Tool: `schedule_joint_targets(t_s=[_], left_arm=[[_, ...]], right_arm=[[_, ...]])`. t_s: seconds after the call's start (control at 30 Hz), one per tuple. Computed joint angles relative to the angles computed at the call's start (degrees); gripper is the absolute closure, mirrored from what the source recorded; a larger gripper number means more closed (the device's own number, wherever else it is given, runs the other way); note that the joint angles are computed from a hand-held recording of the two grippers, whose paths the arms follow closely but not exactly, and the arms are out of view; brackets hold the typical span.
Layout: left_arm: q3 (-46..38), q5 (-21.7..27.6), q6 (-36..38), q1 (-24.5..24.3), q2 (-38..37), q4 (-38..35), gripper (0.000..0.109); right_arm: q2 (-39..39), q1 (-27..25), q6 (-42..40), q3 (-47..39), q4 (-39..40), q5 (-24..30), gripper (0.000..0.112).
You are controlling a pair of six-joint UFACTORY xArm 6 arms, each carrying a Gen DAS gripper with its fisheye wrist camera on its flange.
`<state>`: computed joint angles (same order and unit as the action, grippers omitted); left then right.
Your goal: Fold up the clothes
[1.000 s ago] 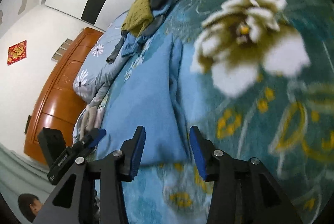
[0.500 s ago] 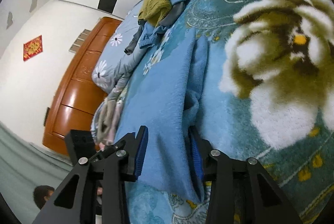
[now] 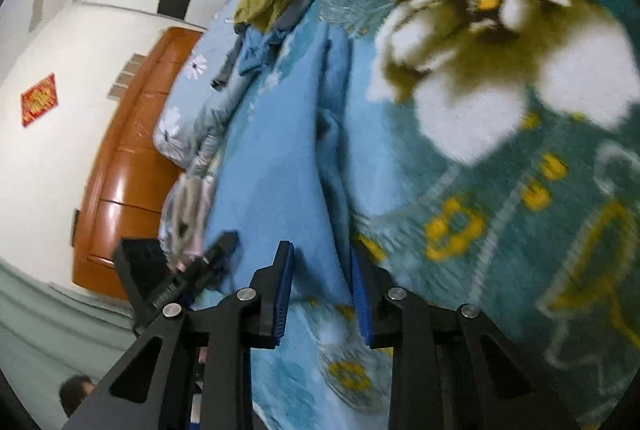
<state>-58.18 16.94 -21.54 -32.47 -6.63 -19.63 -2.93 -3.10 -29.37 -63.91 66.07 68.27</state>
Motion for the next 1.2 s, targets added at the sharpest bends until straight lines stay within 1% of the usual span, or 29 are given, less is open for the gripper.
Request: schedule_joint_targets(t_s=[0.17,0.2,0.27,0.33,0.43,0.6,0.63,0.67,0.7,0.77,0.83,0.93,1.07,1.2], left_arm=[[0.9,-1.0,3.4,-0.2,-0.4,-4.0,0.078],[0.9,-1.2,3.3,-0.2,-0.3,-4.0,0.078],[0.7,-1.0,2.5,-0.2,-0.1,-3.0,0.078],[0.4,-0.6,1.1,-0.1,-0.1,-1.3,0.078],[0.0,0.1,-1.5,-0.1,0.1,1.7,0.081],[-1.5,3.0,-7.0,-0.1,0.8,10.2,0.081],[-1.5,3.0,-7.0,-0.1,0.7,10.4,0.081],[-1.0,2.7,-6.4,-0.1,0.4,9.7,0.081],[-0.5,2.4,-5.6,-0.2,0.0,8.7,0.078],[0.5,2.0,-4.6,-0.3,-0.8,7.2,0.078],[2.3,1.4,-4.0,0.0,-2.7,4.6,0.079],[7.9,-1.6,-6.1,2.0,-8.8,2.3,0.079],[15.4,-2.7,-11.6,6.3,-18.0,5.3,0.078],[21.7,-1.6,-15.2,11.2,-26.3,5.7,0.078]], right_arm=[[1.7,-0.1,-0.9,-1.1,3.9,1.3,0.083],[1.9,-0.3,-0.9,-0.9,4.8,1.5,0.084],[2.2,-0.5,-0.7,-0.6,6.2,1.6,0.089],[2.1,-0.3,0.0,-0.2,7.0,0.3,0.102],[1.4,0.5,1.1,0.1,8.5,-1.8,0.105],[-1.7,3.2,0.7,-1.0,9.2,-5.8,0.105],[-2.1,4.1,1.0,-1.8,8.7,-6.7,0.105],[-2.4,5.0,1.3,-2.7,8.2,-7.6,0.105],[-2.5,6.1,1.5,-3.8,7.5,-8.2,0.105],[-2.4,8.6,1.7,-6.1,5.5,-9.2,0.105],[-2.0,11.5,1.6,-8.9,2.8,-9.9,0.105],[-0.6,15.8,2.0,-13.8,-1.8,-10.5,0.105],[1.9,22.5,2.9,-18.8,-9.9,-11.6,0.105],[5.9,28.3,4.8,-22.8,-15.0,-12.2,0.106]])
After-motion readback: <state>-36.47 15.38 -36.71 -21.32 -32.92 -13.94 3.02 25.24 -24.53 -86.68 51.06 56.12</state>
